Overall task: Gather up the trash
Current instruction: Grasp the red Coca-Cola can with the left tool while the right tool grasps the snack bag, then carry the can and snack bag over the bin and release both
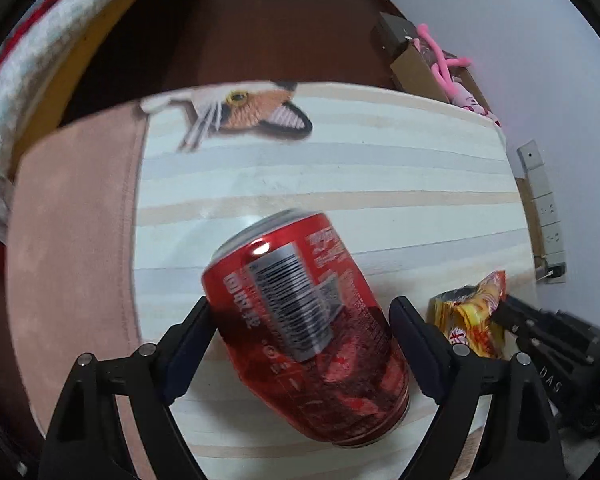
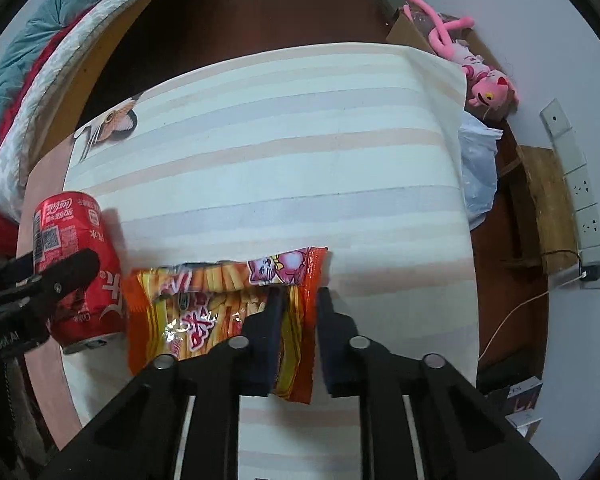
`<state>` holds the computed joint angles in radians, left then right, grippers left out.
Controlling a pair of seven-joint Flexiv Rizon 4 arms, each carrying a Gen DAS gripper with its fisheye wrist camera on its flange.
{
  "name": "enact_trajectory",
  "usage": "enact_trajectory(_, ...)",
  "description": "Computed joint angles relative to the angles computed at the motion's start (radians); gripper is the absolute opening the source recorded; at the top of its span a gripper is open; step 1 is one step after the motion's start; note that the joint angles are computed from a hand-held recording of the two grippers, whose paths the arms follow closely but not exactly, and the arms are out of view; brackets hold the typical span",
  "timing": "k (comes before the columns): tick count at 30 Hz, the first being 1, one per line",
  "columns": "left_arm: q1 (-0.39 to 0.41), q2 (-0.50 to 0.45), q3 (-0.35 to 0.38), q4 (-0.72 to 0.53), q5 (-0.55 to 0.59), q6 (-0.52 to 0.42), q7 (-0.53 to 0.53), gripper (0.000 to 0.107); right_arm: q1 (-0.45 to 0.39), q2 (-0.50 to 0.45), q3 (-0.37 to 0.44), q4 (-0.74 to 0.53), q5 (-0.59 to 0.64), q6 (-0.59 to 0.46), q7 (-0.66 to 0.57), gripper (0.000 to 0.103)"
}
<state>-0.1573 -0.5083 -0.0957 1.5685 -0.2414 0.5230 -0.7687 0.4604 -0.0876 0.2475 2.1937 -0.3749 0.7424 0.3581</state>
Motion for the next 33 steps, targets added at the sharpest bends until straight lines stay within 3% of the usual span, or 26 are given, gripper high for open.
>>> enact_trajectory(3,-0.004,-0.007,-0.001,0.005,-0.013,-0.014,-0.039,0.086,-0.002,0.019,0.002,0.019,-0.01,0.015,0.044,0.013)
enact_trajectory(4,-0.005,0.005,-0.002,0.028,-0.022,0.008,-0.043,0.079,-0.001,0.023,0.004,0.022,-0.014,0.013,0.054,0.012)
enact_trajectory(5,0.006,0.019,-0.015,0.05,-0.053,0.009,-0.025,0.057,0.001,0.029,0.006,0.019,-0.019,-0.002,0.063,0.012)
enact_trajectory(7,-0.01,0.058,-0.006,0.089,-0.036,0.053,-0.032,0.044,0.004,0.045,0.012,0.017,-0.031,-0.027,0.077,0.011)
enact_trajectory(15,0.04,0.172,-0.017,0.232,-0.158,0.209,0.118,0.043,0.015,0.095,0.039,0.001,-0.077,-0.111,0.115,0.009)
enact_trajectory(18,0.069,0.223,-0.009,0.265,-0.221,0.221,0.178,0.043,0.025,0.102,0.048,-0.019,-0.098,-0.144,0.122,0.009)
enact_trajectory(26,0.161,0.303,0.05,0.255,-0.358,0.147,0.287,0.043,0.076,0.082,0.066,-0.148,-0.172,-0.252,0.139,0.008)
enact_trajectory(33,0.287,0.31,0.117,0.162,-0.443,0.04,0.351,0.043,0.168,-0.065,0.04,-0.398,-0.287,-0.32,0.083,0.008)
